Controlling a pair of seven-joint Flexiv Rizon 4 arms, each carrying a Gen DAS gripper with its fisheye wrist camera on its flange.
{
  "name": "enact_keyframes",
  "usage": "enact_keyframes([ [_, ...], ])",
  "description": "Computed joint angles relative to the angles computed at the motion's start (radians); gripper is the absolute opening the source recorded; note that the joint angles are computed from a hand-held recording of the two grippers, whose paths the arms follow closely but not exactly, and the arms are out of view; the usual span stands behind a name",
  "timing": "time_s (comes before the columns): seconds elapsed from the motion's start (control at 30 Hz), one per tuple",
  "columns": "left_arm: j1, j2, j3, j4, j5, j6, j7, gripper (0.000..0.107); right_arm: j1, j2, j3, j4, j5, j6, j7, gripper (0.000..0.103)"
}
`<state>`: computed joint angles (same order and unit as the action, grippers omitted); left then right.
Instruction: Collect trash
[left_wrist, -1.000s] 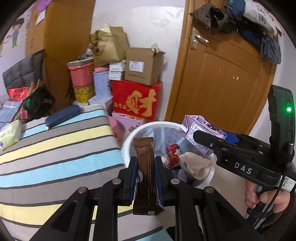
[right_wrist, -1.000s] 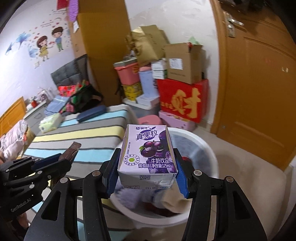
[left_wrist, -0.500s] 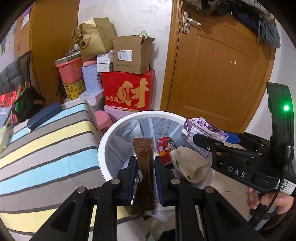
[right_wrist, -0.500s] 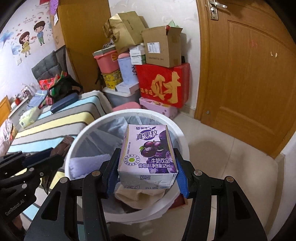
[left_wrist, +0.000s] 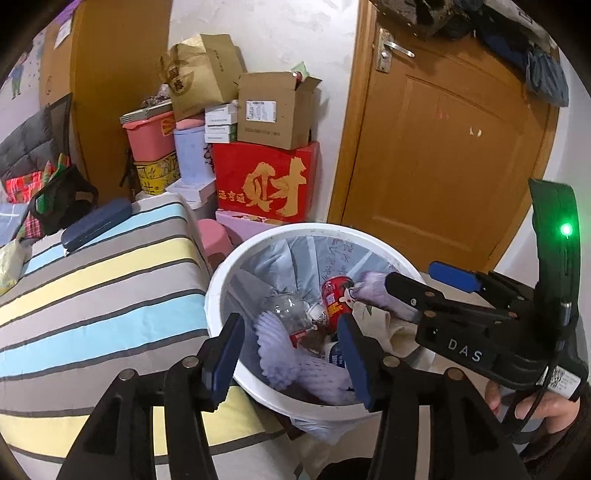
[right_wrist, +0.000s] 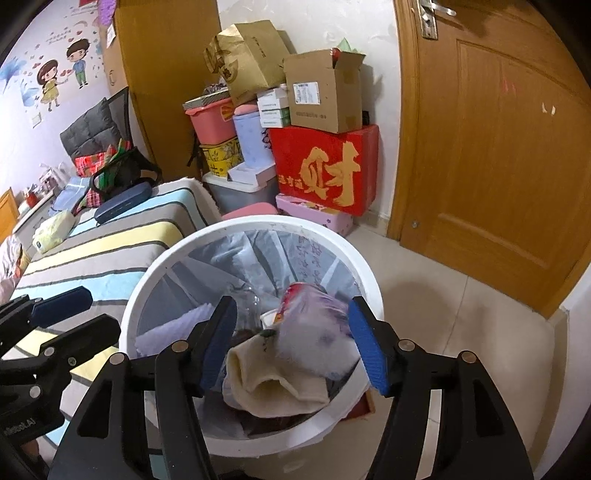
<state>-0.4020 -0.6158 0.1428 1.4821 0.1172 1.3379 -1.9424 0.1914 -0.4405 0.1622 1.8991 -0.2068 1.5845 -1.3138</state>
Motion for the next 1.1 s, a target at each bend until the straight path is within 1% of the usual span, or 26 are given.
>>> enact_keyframes([
  [0.03, -0.005, 0.003, 0.008, 0.001, 0.004, -0.001, -0.006, 0.053, 0.023, 0.009, -0.027, 0.011, -0.006, 0.009, 0.014, 0.064],
  [0.13, -0.022, 0.021, 0.034, 0.02, 0.027, 0.009, -0.036, 0.053, 0.033, 0.018, -0.036, 0.022, -0.007, 0.025, 0.027, 0.064],
  [0.23, -0.038, 0.043, 0.056, 0.045, 0.053, 0.026, -0.065, 0.054, 0.062, 0.036, -0.064, 0.051, -0.008, 0.069, 0.053, 0.064],
  [0.37, -0.082, 0.071, 0.11, 0.069, 0.111, 0.03, -0.131, 0.054, 0.145, 0.07, -0.153, 0.107, -0.027, 0.124, 0.091, 0.064],
  [0.4, -0.105, 0.081, 0.137, 0.077, 0.136, 0.026, -0.164, 0.054, 0.162, 0.078, -0.17, 0.123, -0.028, 0.142, 0.096, 0.064],
  [0.5, -0.139, 0.107, 0.176, 0.098, 0.206, 0.023, -0.239, 0.054, 0.274, 0.108, -0.279, 0.18, -0.012, 0.194, 0.114, 0.064],
  [0.6, -0.204, 0.14, 0.247, 0.122, 0.31, -0.003, -0.369, 0.054, 0.335, 0.133, -0.323, 0.224, 0.022, 0.228, 0.102, 0.064],
  [0.63, -0.221, 0.154, 0.263, 0.133, 0.343, -0.011, -0.406, 0.054, 0.371, 0.143, -0.351, 0.238, 0.039, 0.231, 0.095, 0.064],
  [0.67, -0.229, 0.166, 0.268, 0.142, 0.369, -0.015, -0.435, 0.054, 0.412, 0.152, -0.384, 0.254, 0.059, 0.237, 0.086, 0.064],
  [0.77, -0.282, 0.204, 0.311, 0.167, 0.485, -0.04, -0.551, 0.054, 0.569, 0.174, -0.515, 0.301, 0.136, 0.262, 0.037, 0.064],
  [0.8, -0.295, 0.216, 0.319, 0.173, 0.52, -0.054, -0.581, 0.054, 0.618, 0.182, -0.552, 0.316, 0.165, 0.266, 0.021, 0.064],
  [0.87, -0.308, 0.237, 0.321, 0.186, 0.573, -0.078, -0.627, 0.054, 0.645, 0.193, -0.56, 0.329, 0.206, 0.271, 0.006, 0.064],
  [0.9, -0.326, 0.249, 0.328, 0.192, 0.608, -0.106, -0.659, 0.054, 0.66, 0.202, -0.564, 0.337, 0.229, 0.272, 0.0, 0.064],
  [0.97, -0.34, 0.269, 0.328, 0.205, 0.659, -0.143, -0.709, 0.054, 0.709, 0.212, -0.591, 0.357, 0.272, 0.286, -0.022, 0.064],
  [1.0, -0.342, 0.28, 0.324, 0.217, 0.68, -0.152, -0.728, 0.054, 0.75, 0.214, -0.623, 0.366, 0.301, 0.292, -0.038, 0.064],
  [1.07, -0.338, 0.303, 0.313, 0.245, 0.715, -0.148, -0.774, 0.054, 0.858, 0.217, -0.715, 0.381, 0.36, 0.291, -0.072, 0.064],
  [1.1, -0.337, 0.31, 0.308, 0.251, 0.734, -0.153, -0.796, 0.054, 0.876, 0.215, -0.727, 0.388, 0.371, 0.301, -0.075, 0.064],
])
